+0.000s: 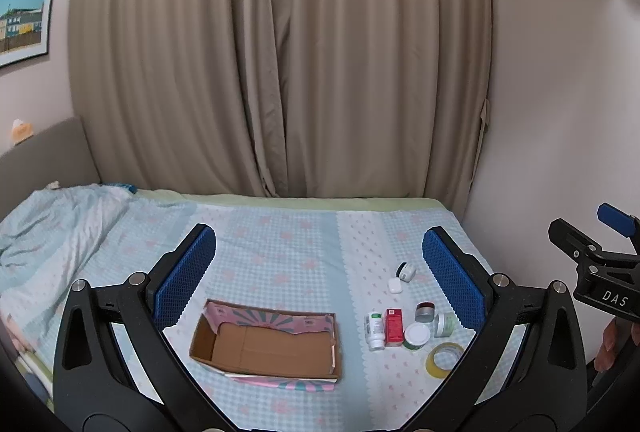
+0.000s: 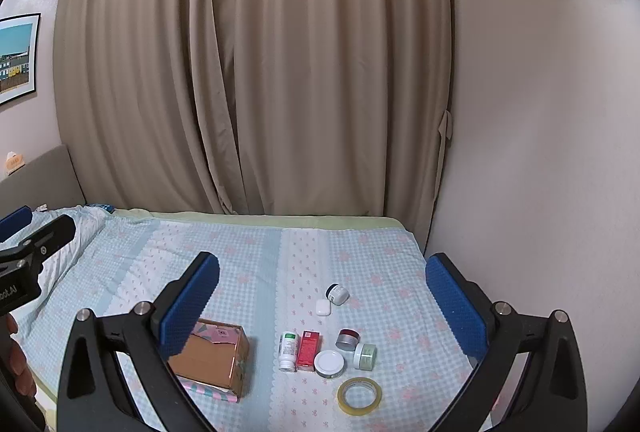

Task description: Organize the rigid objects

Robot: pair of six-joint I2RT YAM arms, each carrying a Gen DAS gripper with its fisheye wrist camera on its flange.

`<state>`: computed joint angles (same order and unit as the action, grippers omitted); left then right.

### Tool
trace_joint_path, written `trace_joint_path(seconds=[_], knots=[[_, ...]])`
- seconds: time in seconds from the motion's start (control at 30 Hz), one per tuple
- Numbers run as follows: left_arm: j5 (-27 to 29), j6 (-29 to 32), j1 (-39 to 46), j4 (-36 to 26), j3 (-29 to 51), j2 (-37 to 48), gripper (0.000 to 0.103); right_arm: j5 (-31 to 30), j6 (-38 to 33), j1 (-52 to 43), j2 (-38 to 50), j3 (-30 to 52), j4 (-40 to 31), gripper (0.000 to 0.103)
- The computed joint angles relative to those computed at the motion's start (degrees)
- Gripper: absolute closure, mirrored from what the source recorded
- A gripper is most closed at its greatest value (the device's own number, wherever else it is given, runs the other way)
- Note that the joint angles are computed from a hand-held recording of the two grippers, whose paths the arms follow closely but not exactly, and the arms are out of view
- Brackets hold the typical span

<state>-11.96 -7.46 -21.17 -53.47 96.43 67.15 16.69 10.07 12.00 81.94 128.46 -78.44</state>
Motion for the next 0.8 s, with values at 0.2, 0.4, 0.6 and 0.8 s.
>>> trace_joint_path(seconds=[0.2, 0.4, 0.6, 0.8], knots=[[0.1, -0.1, -0.1, -0.2, 0.4, 0.4, 0.0, 0.3, 0.0, 0.3, -0.1, 0.1, -0.3, 0.0], [0.2, -0.2, -0.2, 0.2, -0.2, 0.3, 0.0, 0.3, 0.1, 0.5, -0.2, 0.1, -0.4, 0.0], [0.4, 0.0, 0.0, 0.3, -0.6, 0.1, 0.0, -0.1, 0.1, 0.2, -0.2, 0.1, -0.4, 0.0], [0.3, 0.0, -0.1, 0.7, -1.1, 0.0, 0.0, -0.7, 0.1, -0.3, 0.1, 0.5, -0.4, 0.0]])
